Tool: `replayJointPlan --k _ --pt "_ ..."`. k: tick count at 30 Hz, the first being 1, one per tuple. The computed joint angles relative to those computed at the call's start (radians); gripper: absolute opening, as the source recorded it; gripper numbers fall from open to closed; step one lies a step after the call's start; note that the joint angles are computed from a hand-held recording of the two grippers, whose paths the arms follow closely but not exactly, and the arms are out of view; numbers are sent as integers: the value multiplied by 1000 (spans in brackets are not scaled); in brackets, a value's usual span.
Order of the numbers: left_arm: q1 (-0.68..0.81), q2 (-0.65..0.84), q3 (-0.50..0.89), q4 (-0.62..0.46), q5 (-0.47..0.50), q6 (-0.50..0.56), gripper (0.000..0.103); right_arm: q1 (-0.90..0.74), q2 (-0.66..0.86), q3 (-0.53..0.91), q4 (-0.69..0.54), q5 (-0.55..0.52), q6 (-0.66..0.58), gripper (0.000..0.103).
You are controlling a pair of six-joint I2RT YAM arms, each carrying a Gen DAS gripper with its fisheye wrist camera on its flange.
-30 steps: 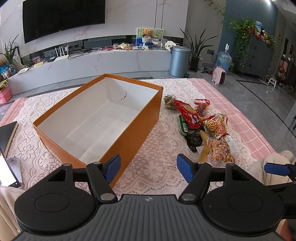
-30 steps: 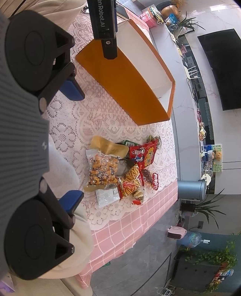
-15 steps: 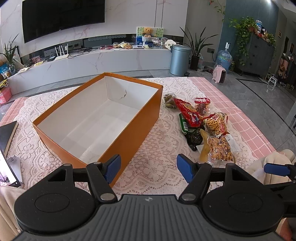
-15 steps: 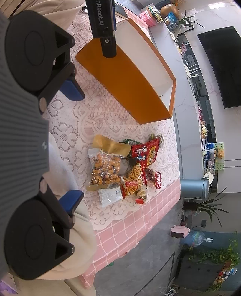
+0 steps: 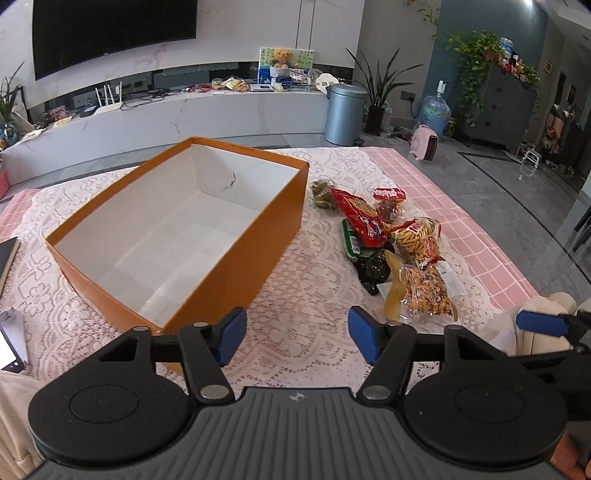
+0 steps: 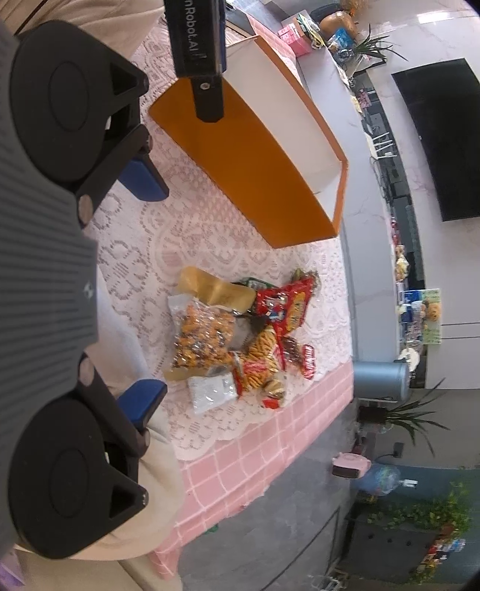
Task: Organize snacks
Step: 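Reach the right tool to the kraft-labelled peanut bag and close on it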
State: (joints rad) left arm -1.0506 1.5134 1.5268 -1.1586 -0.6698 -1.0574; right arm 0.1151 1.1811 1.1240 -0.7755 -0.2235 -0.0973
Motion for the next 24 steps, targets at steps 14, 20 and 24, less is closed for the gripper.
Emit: replayJointPlan --k 14,20,24 --pt "47 26 -69 232 129 184 60 -89 146 43 89 -49 -64 75" --pt "96 40 -83 229 181 184 60 -75 280 125 75 12 -119 80" --pt "117 54 -76 225 194 210 60 -61 371 201 44 27 -259 87"
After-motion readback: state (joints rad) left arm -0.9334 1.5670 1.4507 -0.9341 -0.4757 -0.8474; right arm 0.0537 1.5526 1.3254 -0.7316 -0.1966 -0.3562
